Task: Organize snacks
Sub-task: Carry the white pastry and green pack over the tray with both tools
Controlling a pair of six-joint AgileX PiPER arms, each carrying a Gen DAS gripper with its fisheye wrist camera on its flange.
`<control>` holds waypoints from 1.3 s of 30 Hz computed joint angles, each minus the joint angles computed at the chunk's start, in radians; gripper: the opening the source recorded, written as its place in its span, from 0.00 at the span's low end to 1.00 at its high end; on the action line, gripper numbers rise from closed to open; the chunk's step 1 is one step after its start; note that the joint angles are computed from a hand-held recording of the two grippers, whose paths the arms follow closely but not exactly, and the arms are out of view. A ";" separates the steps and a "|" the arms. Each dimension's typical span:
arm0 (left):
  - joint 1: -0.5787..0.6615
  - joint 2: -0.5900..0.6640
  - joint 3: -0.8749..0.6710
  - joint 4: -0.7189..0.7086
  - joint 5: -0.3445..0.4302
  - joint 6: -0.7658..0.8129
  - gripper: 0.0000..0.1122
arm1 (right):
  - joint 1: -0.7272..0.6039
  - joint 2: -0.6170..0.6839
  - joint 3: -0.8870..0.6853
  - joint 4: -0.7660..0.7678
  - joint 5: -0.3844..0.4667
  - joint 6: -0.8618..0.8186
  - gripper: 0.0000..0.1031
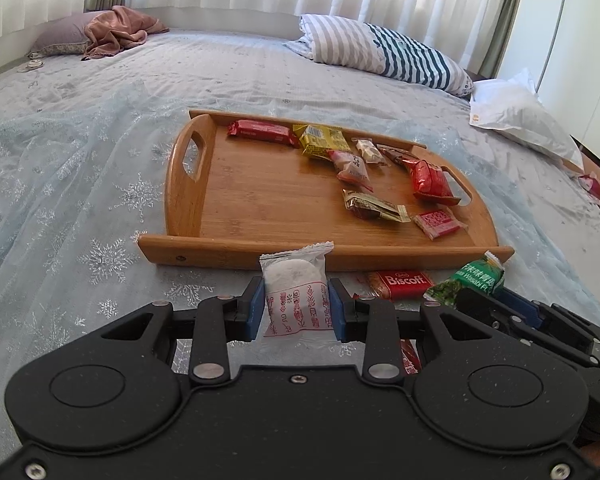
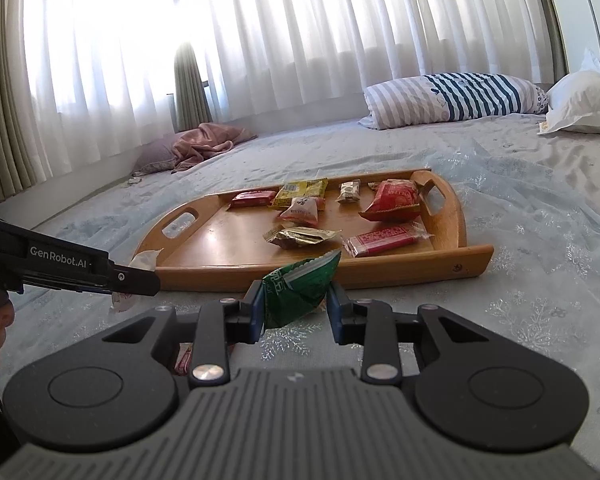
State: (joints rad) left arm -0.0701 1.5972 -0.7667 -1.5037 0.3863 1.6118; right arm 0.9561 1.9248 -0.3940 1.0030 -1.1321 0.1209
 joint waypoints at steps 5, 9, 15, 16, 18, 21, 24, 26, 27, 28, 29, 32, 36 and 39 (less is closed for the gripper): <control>-0.005 0.007 -0.031 0.009 -0.011 -0.008 0.28 | -0.017 -0.035 -0.017 0.023 0.007 -0.073 0.35; -0.014 0.022 -0.077 0.032 -0.017 -0.036 0.28 | -0.052 -0.067 -0.028 0.022 0.020 -0.123 0.35; 0.005 0.073 -0.183 0.092 0.034 -0.097 0.28 | -0.141 -0.116 -0.049 -0.021 0.062 -0.188 0.35; 0.006 0.082 -0.202 0.105 0.037 -0.110 0.28 | -0.158 -0.124 -0.055 -0.028 0.071 -0.206 0.35; 0.008 0.100 -0.238 0.112 0.041 -0.111 0.28 | -0.191 -0.135 -0.069 -0.038 0.087 -0.236 0.35; 0.002 0.119 -0.276 0.116 0.043 -0.097 0.28 | -0.253 -0.153 -0.090 -0.079 0.124 -0.261 0.35; -0.016 0.145 -0.311 0.132 0.030 -0.111 0.28 | -0.319 -0.159 -0.124 -0.128 0.175 -0.276 0.35; -0.022 0.172 -0.350 0.179 0.034 -0.171 0.28 | -0.364 -0.156 -0.158 -0.154 0.221 -0.293 0.35; -0.024 0.183 -0.368 0.204 0.035 -0.201 0.28 | -0.382 -0.155 -0.174 -0.164 0.241 -0.301 0.35; -0.028 0.199 -0.393 0.243 0.036 -0.246 0.28 | -0.401 -0.151 -0.190 -0.174 0.262 -0.308 0.35; -0.031 0.213 -0.414 0.274 0.038 -0.283 0.28 | -0.418 -0.148 -0.207 -0.182 0.284 -0.314 0.35; -0.040 0.268 -0.499 0.388 0.048 -0.414 0.28 | -0.466 -0.128 -0.262 -0.198 0.346 -0.330 0.35; -0.053 0.342 -0.614 0.539 0.062 -0.595 0.28 | -0.514 -0.094 -0.328 -0.199 0.412 -0.361 0.35; -0.067 0.407 -0.711 0.660 0.071 -0.730 0.28 | -0.547 -0.066 -0.375 -0.216 0.465 -0.370 0.35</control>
State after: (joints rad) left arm -0.1367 2.0041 -1.4777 -0.8436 0.4569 0.8816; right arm 0.4090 1.8591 -0.7692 0.7871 -0.6668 -0.2489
